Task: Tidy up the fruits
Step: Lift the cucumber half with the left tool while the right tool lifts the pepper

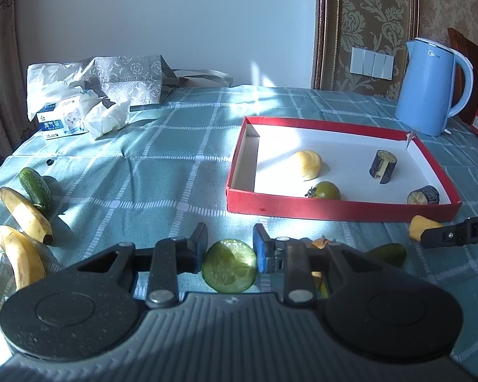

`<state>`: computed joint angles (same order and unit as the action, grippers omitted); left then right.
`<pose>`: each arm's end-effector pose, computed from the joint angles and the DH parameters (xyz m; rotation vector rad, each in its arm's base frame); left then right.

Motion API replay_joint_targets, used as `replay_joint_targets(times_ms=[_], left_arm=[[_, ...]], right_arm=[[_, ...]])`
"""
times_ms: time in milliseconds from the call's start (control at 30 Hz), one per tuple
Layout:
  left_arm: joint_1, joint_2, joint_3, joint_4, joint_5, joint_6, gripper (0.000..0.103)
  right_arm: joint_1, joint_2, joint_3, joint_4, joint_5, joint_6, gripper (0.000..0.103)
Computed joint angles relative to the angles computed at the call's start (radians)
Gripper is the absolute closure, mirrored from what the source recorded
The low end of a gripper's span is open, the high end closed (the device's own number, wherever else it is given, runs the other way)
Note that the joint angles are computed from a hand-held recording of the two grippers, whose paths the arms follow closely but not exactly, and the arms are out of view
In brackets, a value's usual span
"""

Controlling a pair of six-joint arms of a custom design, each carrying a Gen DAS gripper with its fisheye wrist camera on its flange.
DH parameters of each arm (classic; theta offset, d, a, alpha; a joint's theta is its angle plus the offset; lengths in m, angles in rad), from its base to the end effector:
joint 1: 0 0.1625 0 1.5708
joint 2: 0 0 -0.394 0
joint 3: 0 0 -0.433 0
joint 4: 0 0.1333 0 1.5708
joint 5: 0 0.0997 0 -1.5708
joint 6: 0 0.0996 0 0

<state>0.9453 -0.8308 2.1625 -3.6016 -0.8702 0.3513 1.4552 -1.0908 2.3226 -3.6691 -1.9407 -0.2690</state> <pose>-0.1288 -0.5157 0.0387 0.8339 2.2425 -0.9748 0.0434 -0.4694 0.1195 -0.0236 -2.4472 1.0198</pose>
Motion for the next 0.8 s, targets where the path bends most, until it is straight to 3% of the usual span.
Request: replay_joint_targets(times_ms=[800], left_arm=[[0.007, 0.002, -0.037, 0.014, -0.034, 0.039, 0.078]], right_arm=[[0.003, -0.006, 0.009, -0.027, -0.008, 0.002, 0.064]])
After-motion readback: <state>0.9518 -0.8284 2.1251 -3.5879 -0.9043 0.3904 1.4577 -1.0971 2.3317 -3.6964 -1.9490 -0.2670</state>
